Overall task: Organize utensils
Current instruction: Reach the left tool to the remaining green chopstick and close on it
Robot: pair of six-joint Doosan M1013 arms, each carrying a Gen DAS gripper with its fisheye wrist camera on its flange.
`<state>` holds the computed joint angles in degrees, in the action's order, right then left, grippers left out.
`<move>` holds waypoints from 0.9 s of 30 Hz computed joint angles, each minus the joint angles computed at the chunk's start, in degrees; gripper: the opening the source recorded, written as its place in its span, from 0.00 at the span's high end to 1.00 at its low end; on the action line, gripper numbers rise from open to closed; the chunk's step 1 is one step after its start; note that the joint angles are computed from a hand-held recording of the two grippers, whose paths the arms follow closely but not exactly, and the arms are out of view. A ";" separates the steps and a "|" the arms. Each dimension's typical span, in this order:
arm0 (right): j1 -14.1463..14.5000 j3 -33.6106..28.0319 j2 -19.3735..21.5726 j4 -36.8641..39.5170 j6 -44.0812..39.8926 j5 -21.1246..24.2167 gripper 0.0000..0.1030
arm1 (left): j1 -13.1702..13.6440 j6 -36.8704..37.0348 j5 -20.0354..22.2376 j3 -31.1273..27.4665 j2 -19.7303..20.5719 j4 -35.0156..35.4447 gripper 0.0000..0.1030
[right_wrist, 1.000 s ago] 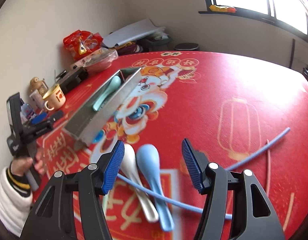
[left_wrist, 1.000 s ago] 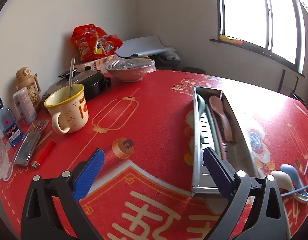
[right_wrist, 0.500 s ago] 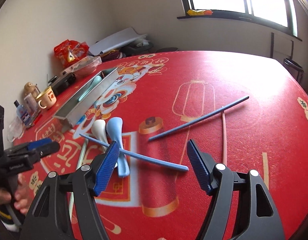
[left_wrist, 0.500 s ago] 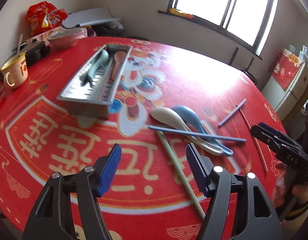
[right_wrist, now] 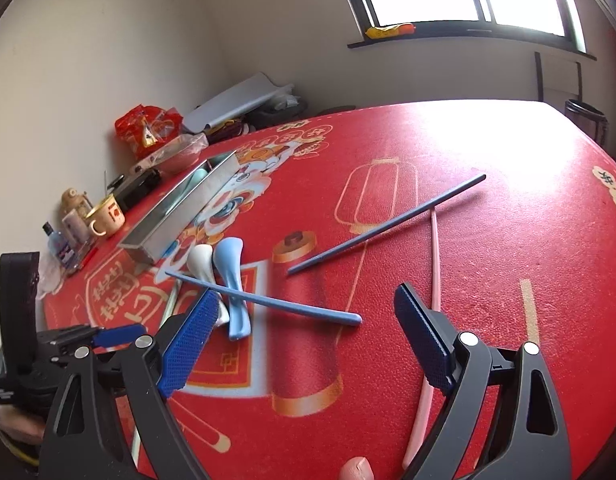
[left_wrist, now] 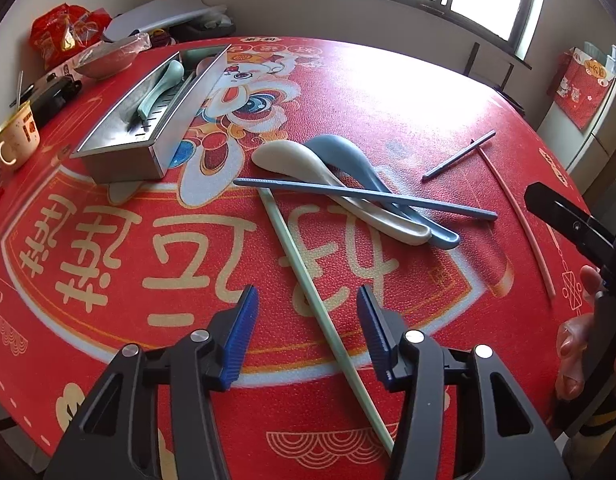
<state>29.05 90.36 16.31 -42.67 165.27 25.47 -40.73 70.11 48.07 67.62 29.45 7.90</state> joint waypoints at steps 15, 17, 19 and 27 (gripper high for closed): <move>-1.23 1.06 -0.24 6.37 -1.69 -3.39 0.16 | 0.08 4.70 0.00 -2.37 1.70 2.46 0.90; -1.33 1.01 -0.18 7.11 -2.05 -3.40 0.16 | 0.44 5.41 0.38 -3.53 2.43 2.42 0.92; -1.42 0.96 -0.11 7.74 -2.43 -3.18 0.16 | 0.78 5.50 0.95 -4.85 3.25 2.77 0.94; -1.69 0.06 0.52 13.43 -7.28 -1.82 0.16 | 1.83 6.94 0.71 -5.47 3.63 1.26 0.94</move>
<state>27.36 90.42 16.83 -29.25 157.99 23.65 -38.90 77.05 48.78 62.15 33.09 9.16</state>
